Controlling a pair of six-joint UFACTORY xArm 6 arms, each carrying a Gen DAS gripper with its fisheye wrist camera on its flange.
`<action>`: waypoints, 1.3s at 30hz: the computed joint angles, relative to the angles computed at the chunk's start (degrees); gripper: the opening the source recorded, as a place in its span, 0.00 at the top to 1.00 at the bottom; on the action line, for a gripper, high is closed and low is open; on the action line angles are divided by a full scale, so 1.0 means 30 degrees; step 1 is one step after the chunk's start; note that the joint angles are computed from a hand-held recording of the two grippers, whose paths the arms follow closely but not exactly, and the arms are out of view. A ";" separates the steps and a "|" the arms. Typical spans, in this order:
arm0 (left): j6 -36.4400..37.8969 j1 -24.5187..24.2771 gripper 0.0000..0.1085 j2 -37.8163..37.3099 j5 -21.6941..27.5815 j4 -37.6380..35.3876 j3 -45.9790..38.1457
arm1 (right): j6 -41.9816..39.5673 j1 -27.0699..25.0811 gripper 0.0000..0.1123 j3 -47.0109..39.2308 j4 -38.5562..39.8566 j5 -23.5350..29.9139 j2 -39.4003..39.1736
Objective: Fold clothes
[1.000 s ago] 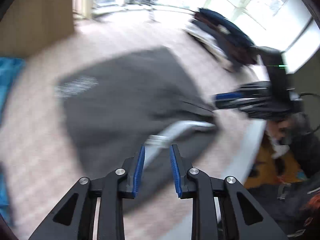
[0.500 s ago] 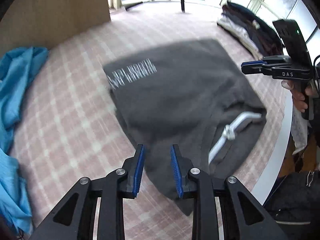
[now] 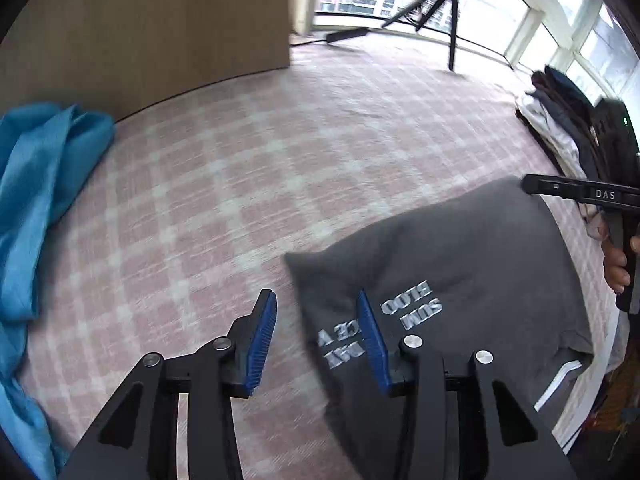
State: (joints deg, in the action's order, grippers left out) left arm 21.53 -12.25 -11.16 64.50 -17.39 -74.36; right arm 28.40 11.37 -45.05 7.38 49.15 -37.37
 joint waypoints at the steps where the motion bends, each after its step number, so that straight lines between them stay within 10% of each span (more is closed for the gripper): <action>1: -0.0206 0.0354 0.66 -0.0242 0.0009 -0.0004 0.0016 | 0.0418 -0.0181 0.60 0.0225 -0.0282 0.0184 -0.0725; 7: -0.0123 0.1297 0.65 -0.0925 0.2068 -0.1059 -0.0611 | -0.1281 -0.0232 0.60 0.0831 0.3501 0.0766 -0.2358; 12: -0.0599 0.1141 0.64 -0.2707 0.3435 -0.1076 0.0668 | 0.0806 0.2584 0.60 0.0885 0.0370 0.1379 -0.2381; 16: -0.1105 -0.0748 0.64 -0.3008 0.3483 -0.1002 0.0199 | 0.1421 0.2231 0.61 0.0969 -0.0154 0.0211 -0.2178; 21: -0.2405 -0.5211 0.59 -0.1888 0.2664 -0.0842 -0.1372 | -0.0500 0.0631 0.88 0.0312 0.0130 0.1599 -0.1710; 30: -0.9417 -1.1564 0.52 0.3733 0.0694 0.6989 -0.5657 | -0.7110 -0.3026 0.88 0.0257 0.5318 0.2453 -0.1601; 36: -1.0833 -1.0850 0.95 0.4029 0.1158 0.6557 -0.5381 | -1.1073 -0.4157 0.88 -0.0199 0.8239 0.3288 -0.0889; 39: -1.0854 -1.0080 0.96 0.3630 0.1438 0.5335 -0.5343 | -1.2402 -0.3922 0.88 -0.0372 0.9057 0.3249 -0.0183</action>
